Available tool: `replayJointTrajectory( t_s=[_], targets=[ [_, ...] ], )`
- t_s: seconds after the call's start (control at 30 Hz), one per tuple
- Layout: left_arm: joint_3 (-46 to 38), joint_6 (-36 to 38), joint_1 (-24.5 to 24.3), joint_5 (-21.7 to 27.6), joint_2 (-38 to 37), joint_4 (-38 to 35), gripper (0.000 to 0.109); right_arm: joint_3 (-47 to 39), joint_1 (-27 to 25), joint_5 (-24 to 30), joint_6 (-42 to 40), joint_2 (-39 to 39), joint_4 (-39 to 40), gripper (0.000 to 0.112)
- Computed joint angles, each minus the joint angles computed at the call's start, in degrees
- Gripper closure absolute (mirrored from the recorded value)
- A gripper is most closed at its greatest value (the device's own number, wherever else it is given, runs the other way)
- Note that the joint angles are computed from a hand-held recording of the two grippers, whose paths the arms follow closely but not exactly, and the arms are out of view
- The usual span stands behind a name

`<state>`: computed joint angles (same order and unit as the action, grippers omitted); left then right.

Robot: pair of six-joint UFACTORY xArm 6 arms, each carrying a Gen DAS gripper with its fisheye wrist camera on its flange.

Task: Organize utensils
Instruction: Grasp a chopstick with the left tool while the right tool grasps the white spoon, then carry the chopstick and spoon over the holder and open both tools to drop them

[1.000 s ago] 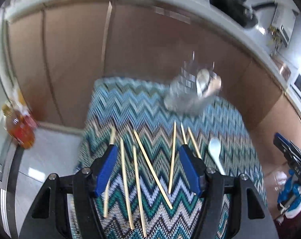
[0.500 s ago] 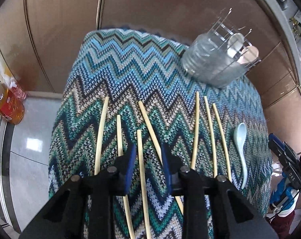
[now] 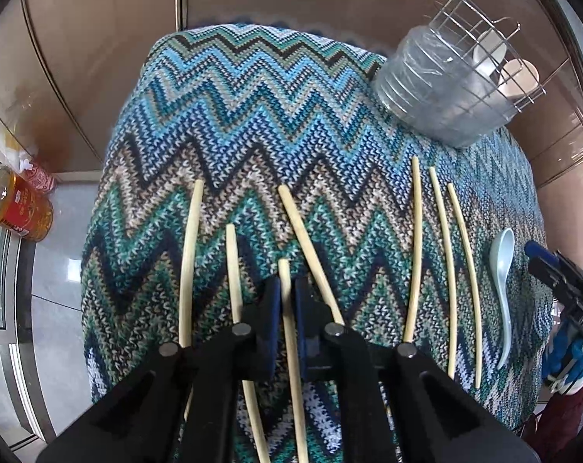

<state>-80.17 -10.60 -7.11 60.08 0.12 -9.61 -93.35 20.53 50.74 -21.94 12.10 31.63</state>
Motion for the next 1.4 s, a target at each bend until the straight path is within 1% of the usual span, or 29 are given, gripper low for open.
replayJointTrajectory(
  t_s=[0.07, 0.17, 0.27, 0.33, 0.43, 0.47, 0.5, 0.57, 0.77, 0.9, 1.0, 1.13, 1.2, 1.3, 1.4],
  targets=[
    [-0.2, -0.1, -0.3, -0.1, 0.2, 0.5, 0.103, -3.4, -0.5, 2.4, -0.8, 2.7, 1.3, 0.079],
    [-0.6, -0.6, -0.9, -0.4, 0.5, 0.9, 0.104, -10.6, -1.4, 7.5, -1.2, 7.8, 2.6, 0.082],
    [-0.1, -1.4, -1.1, -1.6, 0.4, 0.2, 0.104, -20.2, -2.3, 14.4, -0.7, 14.4, 2.9, 0.085],
    [1.4, -0.7, -0.5, -2.4, -1.0, -0.9, 0.104, -26.6, -2.6, 19.0, -0.5, 18.7, 2.6, 0.086],
    [3.4, 0.0, -0.4, -4.3, -3.1, -1.9, 0.104, -35.1, -3.1, 25.4, -0.8, 24.1, 3.7, 0.097],
    [4.1, 0.0, -0.4, -4.8, -3.9, -1.8, 0.104, -36.0, -3.2, 26.4, -1.3, 24.6, 3.5, 0.102],
    [4.7, -0.1, -0.5, -5.5, -4.7, -1.9, 0.104, -36.9, -3.0, 27.0, -1.7, 24.9, 2.8, 0.103],
    [5.8, -0.6, -0.6, -6.8, -6.2, -1.6, 0.104, -34.9, -2.3, 25.5, -2.6, 23.2, 1.4, 0.104],
    [10.5, -2.2, -1.3, -12.8, -13.2, -0.3, 0.104, -19.5, 0.0, 14.2, -4.8, 11.1, -3.6, 0.105],
    [13.2, -4.0, -2.6, -16.6, -18.1, 1.6, 0.104, -9.9, 1.8, 6.6, -3.4, 2.4, -7.7, 0.105],
    [13.4, -5.2, -3.5, -18.8, -20.5, 3.0, 0.104, -6.0, 2.2, 3.1, -2.3, -2.0, -9.7, 0.105],
    [11.2, -6.9, -4.4, -21.7, -21.6, 4.2, 0.104, -4.0, 2.8, -1.0, 1.0, -6.3, -13.6, 0.105],
    [8.8, -8.3, -4.9, -23.4, -20.9, 5.7, 0.104, -4.5, 3.3, -3.7, 3.7, -7.4, -16.8, 0.105],
    [3.6, -11.0, -5.7, -26.5, -18.3, 8.6, 0.104, -6.3, 4.6, -8.8, 9.8, -7.3, -23.2, 0.105],
    [-3.2, -14.5, -6.7, -30.0, -13.5, 13.0, 0.104, -11.7, 4.9, -13.6, 17.1, -4.7, -29.8, 0.105]
  ],
)
